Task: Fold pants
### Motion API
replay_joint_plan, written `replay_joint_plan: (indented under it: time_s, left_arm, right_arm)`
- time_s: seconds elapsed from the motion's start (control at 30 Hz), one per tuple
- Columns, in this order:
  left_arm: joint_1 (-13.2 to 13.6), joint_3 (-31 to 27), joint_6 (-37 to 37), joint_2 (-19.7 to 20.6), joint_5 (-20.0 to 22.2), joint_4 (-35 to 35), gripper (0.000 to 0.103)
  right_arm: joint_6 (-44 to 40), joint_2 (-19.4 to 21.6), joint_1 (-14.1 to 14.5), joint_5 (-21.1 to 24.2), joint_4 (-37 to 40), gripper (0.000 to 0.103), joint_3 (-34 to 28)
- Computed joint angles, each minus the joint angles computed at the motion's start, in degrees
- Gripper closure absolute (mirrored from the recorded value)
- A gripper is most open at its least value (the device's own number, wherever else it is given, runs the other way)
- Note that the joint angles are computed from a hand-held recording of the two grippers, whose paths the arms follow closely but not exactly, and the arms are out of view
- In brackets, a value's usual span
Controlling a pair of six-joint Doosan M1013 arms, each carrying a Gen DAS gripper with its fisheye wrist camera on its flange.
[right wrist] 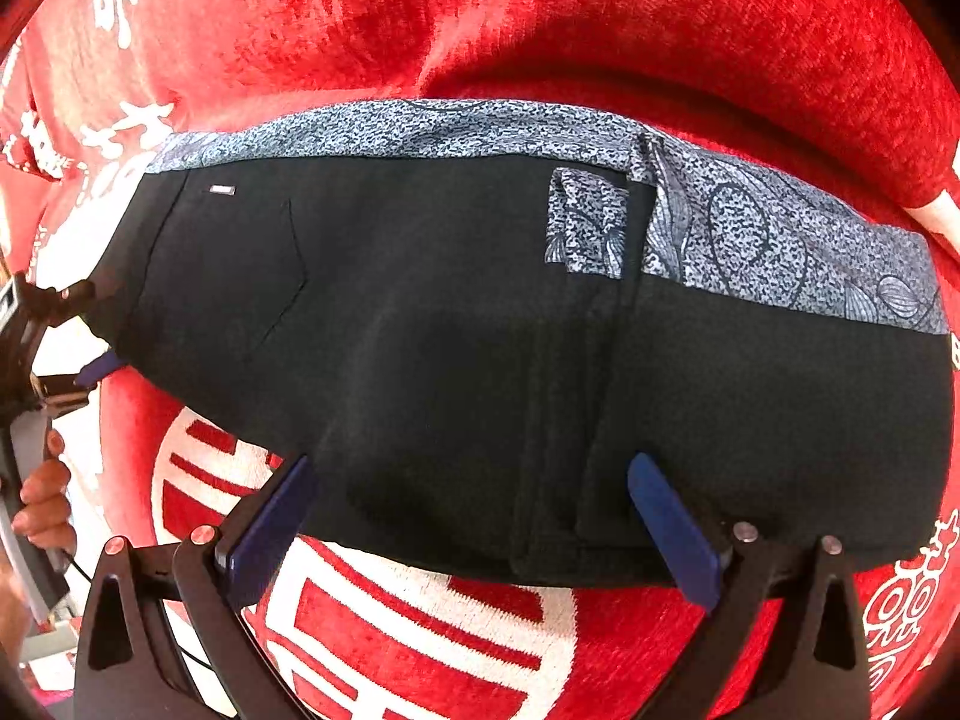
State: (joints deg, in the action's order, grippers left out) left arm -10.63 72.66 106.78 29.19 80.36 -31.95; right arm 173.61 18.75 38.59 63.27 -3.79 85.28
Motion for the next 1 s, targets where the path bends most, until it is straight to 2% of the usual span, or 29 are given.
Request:
replay_joint_plan:
  time_s: [0.13, 0.2, 0.3, 0.4, 0.43, 0.47, 0.5, 0.57, 0.6, 0.63, 0.7, 0.73, 0.77, 0.9, 0.97, 1.0]
  left_arm:
    - [0.04, -1.09, -1.4, 0.25, 0.74, -1.74, 0.001]
    - [0.37, -1.41, 0.48, -0.17, 0.18, -3.28, 0.001]
    - [-1.13, -0.98, -0.07, -0.22, -1.47, 2.26, 0.001]
    - [-1.55, -0.66, -1.08, -0.42, -3.52, 4.31, 0.002]
    - [-2.12, -0.66, -1.84, -0.69, -4.29, 6.27, 0.005]
    - [-2.71, -0.43, -2.78, -1.06, -5.49, 8.96, 0.018]
    - [-3.14, -0.25, -3.24, -1.33, -6.37, 10.98, 0.035]
    - [-4.01, 0.31, -2.52, -2.15, -8.77, 15.72, 0.06]
    - [-4.03, 0.34, -1.82, -2.31, -9.0, 15.89, 0.065]
    - [-4.25, 0.79, -0.78, -2.84, -10.0, 16.49, 0.066]
    - [-5.61, 3.01, 3.04, -4.85, -14.23, 20.19, 0.068]
    - [-6.53, 4.56, 4.77, -6.1, -17.01, 22.3, 0.068]
    - [-7.8, 7.19, 7.41, -8.03, -21.43, 25.46, 0.069]
    - [-9.79, 12.6, 11.84, -11.55, -30.05, 30.87, 0.069]
    - [-9.99, 13.92, 13.67, -12.23, -32.49, 32.15, 0.069]
    - [-9.79, 14.27, 14.77, -12.44, -33.17, 32.11, 0.069]
  right_arm:
    - [-0.83, 0.24, 0.2, 0.84, -0.2, 0.0, -0.39]
    - [-0.85, 0.16, 0.4, 0.92, -0.61, 0.0, -0.3]
    - [-2.03, 0.46, 0.39, 2.05, -0.58, 0.0, -0.92]
    - [-2.91, 0.69, 0.03, 3.61, -0.39, 0.0, -2.25]
    - [-2.88, 0.57, -0.22, 3.71, -0.52, 0.0, -2.62]
    - [-2.7, 0.34, -0.5, 3.78, -0.48, 0.0, -2.88]
    - [-2.5, 0.05, -0.97, 3.79, -0.24, 0.0, -3.22]
    - [-3.15, -0.28, -1.93, 3.91, 0.43, 0.001, -3.89]
    - [-3.87, -0.35, -2.58, 3.97, 0.97, 0.003, -4.52]
    - [-4.86, -0.36, -3.23, 3.76, 1.7, 0.008, -5.16]
    - [-8.37, 0.16, -5.0, 3.99, 4.09, 0.023, -7.37]
    - [-10.21, 0.66, -5.79, 4.21, 5.29, 0.035, -8.61]
    - [-12.27, 1.18, -6.56, 4.26, 6.62, 0.038, -9.76]
    - [-24.88, 6.48, -10.14, 6.18, 14.7, 0.035, -19.04]
    - [-30.28, 11.19, -11.48, 10.51, 17.71, 0.016, -26.75]
    - [-32.02, 13.16, -11.84, 12.2, 18.72, 0.016, -29.96]
